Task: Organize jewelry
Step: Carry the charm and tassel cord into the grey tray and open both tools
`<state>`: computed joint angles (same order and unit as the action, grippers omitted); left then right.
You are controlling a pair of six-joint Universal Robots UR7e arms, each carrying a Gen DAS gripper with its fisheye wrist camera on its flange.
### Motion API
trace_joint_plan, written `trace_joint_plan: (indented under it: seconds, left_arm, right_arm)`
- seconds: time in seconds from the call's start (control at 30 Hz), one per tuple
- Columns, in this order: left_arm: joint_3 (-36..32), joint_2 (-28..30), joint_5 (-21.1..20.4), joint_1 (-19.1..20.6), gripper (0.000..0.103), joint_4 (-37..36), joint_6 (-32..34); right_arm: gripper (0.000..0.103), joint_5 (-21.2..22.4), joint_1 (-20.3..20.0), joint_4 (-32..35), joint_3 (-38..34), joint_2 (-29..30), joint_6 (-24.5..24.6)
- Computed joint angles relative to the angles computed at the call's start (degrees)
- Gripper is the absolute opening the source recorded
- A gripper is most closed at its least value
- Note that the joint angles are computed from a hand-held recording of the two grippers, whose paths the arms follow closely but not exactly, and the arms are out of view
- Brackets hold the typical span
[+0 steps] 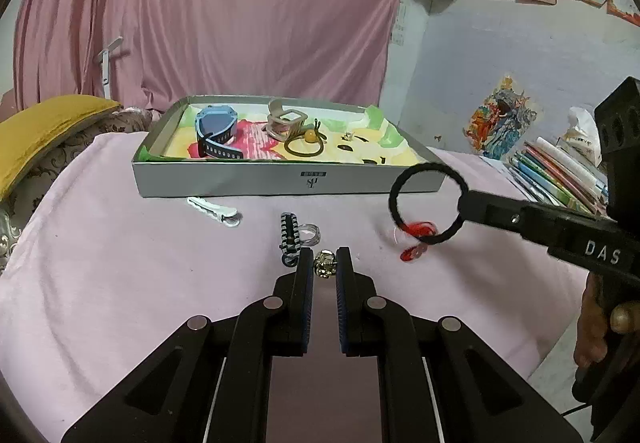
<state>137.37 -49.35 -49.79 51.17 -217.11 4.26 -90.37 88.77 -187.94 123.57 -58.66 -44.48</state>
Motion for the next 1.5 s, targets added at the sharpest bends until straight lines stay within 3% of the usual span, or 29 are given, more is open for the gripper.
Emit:
trace_joint_plan:
  seconds: [0.43,0.67,0.9,1.13,1.27,1.5]
  left_arm:
    - [-2.1,-0.5,0.4,-1.6,0.008,-4.0,3.0]
    - [-8.8,-0.1,-0.9,-0.7,0.008,-8.0,10.4]
    - [-18.9,3.4,-3.0,2.2,0.008,-12.5,19.3]
    - [-28.1,6.9,-4.5,7.6,0.008,-9.1,23.2]
    - [-30.8,7.6,-4.5,10.0,0.008,-4.8,22.0]
    - [-33.6,6.5,-3.9,12.9,0.008,13.2,13.0]
  right_arm:
    - [0.006,5.2,-0.3,-5.8,0.7,-0.2,1.8]
    - [0.006,8.6,1.3,-14.9,-2.8,3.6,3.2]
    - [0.006,8.4,3.7,-21.2,-11.0,10.3,1.3]
    - [0.006,7.3,4.0,-20.8,-19.1,16.3,0.9]
    - [0.006,4.5,4.2,-18.7,-23.1,19.1,1.0]
    - [0.006,-3.3,4.0,-9.1,-28.5,21.8,3.7]
